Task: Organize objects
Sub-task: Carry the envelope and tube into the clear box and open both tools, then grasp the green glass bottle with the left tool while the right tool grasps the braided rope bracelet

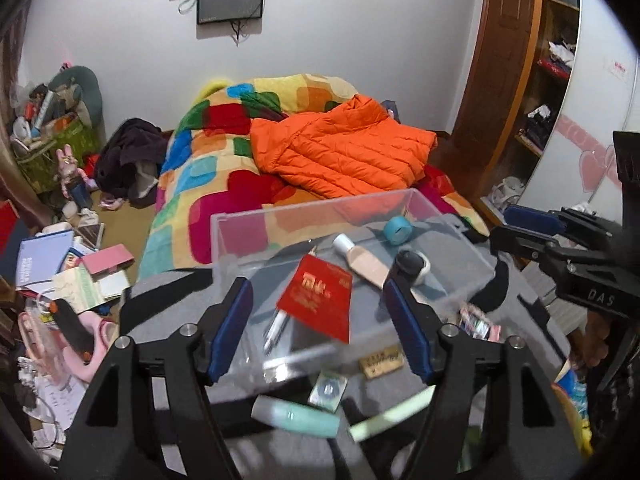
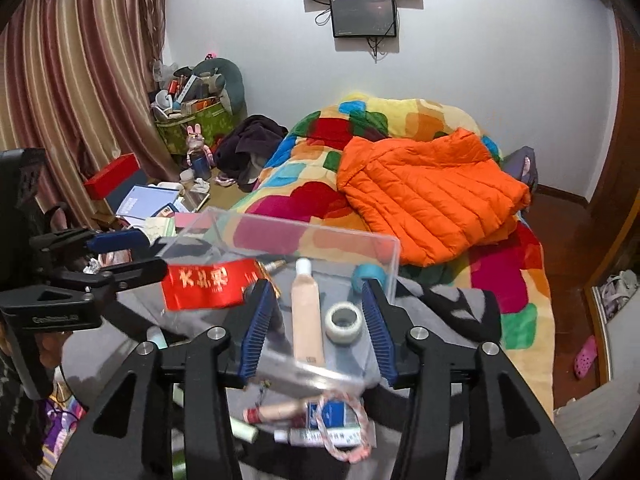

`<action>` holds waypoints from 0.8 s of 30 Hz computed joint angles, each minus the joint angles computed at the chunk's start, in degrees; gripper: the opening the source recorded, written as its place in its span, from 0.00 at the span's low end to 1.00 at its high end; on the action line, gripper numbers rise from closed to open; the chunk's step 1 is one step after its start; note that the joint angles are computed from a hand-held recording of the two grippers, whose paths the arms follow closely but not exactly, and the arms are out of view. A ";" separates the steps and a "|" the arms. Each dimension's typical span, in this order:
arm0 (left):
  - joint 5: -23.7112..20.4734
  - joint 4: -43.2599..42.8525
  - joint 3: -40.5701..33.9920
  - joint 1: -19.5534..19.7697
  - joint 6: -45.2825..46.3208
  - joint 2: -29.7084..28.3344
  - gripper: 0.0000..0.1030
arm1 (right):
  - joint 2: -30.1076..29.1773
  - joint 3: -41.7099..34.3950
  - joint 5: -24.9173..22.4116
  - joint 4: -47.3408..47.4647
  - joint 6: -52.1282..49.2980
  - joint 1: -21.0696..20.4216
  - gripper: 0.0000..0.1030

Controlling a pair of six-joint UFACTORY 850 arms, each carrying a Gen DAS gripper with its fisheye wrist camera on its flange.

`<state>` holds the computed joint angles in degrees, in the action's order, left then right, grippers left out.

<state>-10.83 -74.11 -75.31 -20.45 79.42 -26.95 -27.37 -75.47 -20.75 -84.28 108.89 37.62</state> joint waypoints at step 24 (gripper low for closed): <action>-3.72 -22.44 17.18 -5.21 17.60 7.53 0.72 | 1.71 14.59 0.55 -2.45 19.04 1.11 0.52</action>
